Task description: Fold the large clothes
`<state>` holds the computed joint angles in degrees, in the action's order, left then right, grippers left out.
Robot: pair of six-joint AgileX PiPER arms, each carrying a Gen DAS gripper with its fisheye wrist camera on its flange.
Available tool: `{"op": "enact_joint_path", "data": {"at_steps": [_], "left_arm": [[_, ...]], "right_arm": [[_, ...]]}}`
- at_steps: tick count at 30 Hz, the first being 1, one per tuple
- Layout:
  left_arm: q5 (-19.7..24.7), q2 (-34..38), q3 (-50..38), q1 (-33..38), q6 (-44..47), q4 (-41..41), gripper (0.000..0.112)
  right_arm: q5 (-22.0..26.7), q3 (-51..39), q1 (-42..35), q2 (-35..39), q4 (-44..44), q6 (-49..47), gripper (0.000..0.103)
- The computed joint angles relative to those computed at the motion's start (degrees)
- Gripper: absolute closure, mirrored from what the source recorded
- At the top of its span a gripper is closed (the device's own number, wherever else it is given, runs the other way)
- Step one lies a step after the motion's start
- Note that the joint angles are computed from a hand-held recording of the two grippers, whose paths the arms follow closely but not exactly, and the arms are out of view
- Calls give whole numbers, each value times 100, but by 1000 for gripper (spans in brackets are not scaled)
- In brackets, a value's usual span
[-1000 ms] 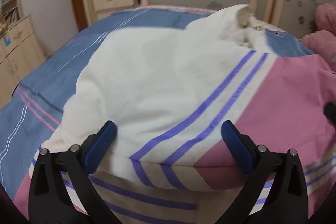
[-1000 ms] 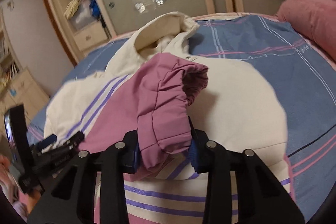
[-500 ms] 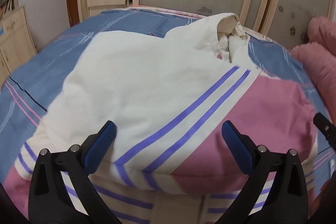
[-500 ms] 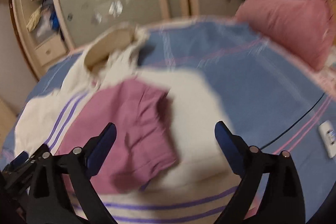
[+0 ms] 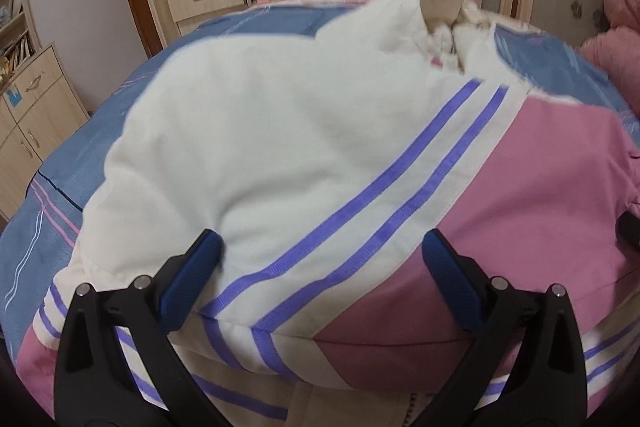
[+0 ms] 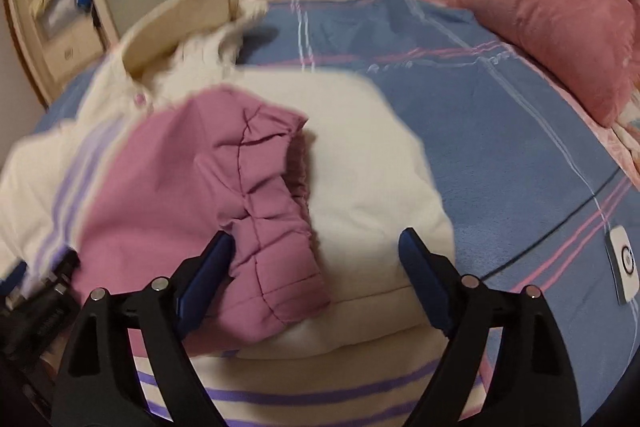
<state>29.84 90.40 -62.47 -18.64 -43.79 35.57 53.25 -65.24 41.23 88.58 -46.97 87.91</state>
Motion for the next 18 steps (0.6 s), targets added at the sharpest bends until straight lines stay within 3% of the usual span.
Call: {"op": "enact_joint_path", "data": {"at_steps": [2, 4, 7, 9, 12, 16, 18], "left_arm": [[-463, -485, 378, 115, 204, -300, 12], [-742, -712, 498, 188, 786, -901, 12], [-443, -395, 216, 69, 1286, -1266, 12], [-216, -55, 72, -51, 1031, -911, 12], [-140, 79, 98, -242, 470, -244, 12], [-179, 81, 87, -213, 563, -356, 12], [-195, 79, 98, -224, 525, -334, 12]], "right_arm": [[356, 138, 319, -237, -646, 591, 18], [523, 150, 307, -254, -759, 654, 17], [-305, 290, -446, -176, 372, -157, 17], [-702, 378, -856, 2, 1050, -707, 11], [-465, 282, -795, -6, 1037, -658, 7], [-331, 432, -185, -414, -104, 322, 7], [-620, 467, -75, -499, -230, 129, 7]]}}
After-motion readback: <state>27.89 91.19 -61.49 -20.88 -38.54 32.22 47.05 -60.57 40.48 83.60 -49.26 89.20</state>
